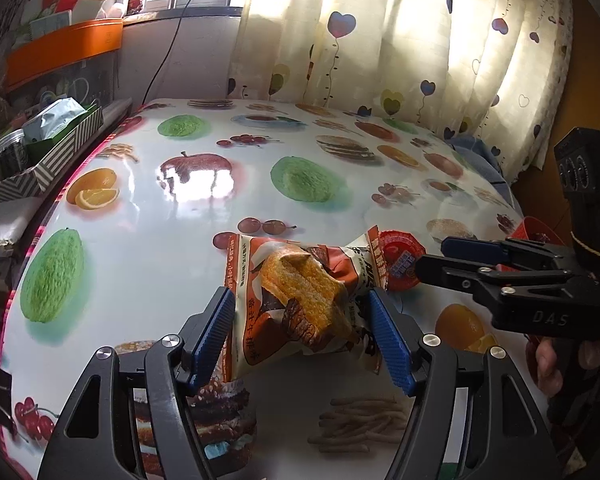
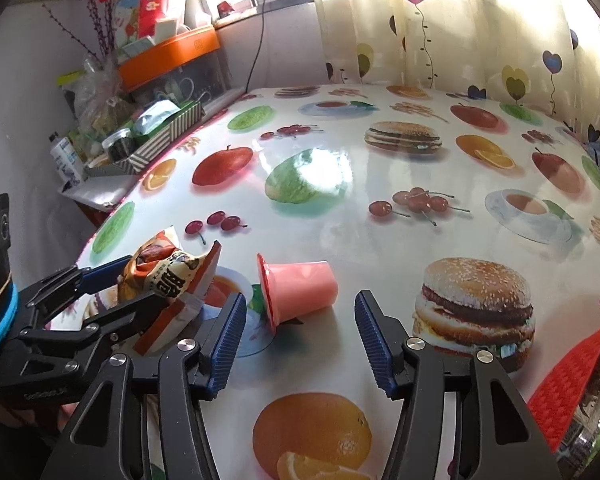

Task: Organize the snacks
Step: 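Close the left tool on the brown-orange bag while the right grasps the pink jelly cup, then carry the brown-orange bag with the left tool over the basket while the right carries the jelly cup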

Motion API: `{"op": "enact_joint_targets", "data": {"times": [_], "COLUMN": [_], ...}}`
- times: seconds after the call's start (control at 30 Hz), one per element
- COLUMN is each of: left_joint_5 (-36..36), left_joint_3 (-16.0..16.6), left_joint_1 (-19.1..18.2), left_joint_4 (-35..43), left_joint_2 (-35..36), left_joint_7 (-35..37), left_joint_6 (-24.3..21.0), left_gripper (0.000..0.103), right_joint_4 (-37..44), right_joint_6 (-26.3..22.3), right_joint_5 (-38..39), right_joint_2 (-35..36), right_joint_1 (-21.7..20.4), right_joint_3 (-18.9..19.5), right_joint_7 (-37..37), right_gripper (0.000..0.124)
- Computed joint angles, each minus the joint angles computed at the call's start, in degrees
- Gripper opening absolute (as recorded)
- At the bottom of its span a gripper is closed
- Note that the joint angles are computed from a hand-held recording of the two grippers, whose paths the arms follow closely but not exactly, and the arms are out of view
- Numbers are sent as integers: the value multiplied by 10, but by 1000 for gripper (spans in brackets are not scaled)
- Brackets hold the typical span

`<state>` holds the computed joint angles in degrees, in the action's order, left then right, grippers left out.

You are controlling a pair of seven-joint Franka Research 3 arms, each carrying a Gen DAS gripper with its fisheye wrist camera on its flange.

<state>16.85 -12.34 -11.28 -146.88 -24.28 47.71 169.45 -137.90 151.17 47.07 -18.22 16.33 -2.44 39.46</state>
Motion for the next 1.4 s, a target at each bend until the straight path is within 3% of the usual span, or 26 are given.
{"op": "enact_joint_targets", "data": {"times": [0.33,0.4,0.53,0.8,1.13,1.4], "left_joint_5": [4,1,-23,-76,-53,-42], "left_joint_3": [0,0,15,41,9,1], "left_joint_1": [10,11,-6,-33,-11,-17], "left_joint_4": [20,22,38,45,43,31], "left_joint_2": [28,33,49,67,55,33], "left_joint_7": [-14,-19,-11,18,0,-15], "left_joint_6": [11,12,-4,10,7,7], "left_gripper": [69,69,76,76,58,54], "right_joint_4": [31,34,29,10,-17,-40], "right_joint_6": [21,16,19,16,16,11], "right_joint_5": [27,30,32,27,12,7], "right_joint_2": [55,56,51,30,-8,-44], "right_joint_1": [7,6,5,3,1,6], "right_joint_3": [14,14,16,13,5,-6], "right_joint_7": [-20,-22,-22,-17,-1,0], "right_gripper": [56,48,40,40,40,40]}}
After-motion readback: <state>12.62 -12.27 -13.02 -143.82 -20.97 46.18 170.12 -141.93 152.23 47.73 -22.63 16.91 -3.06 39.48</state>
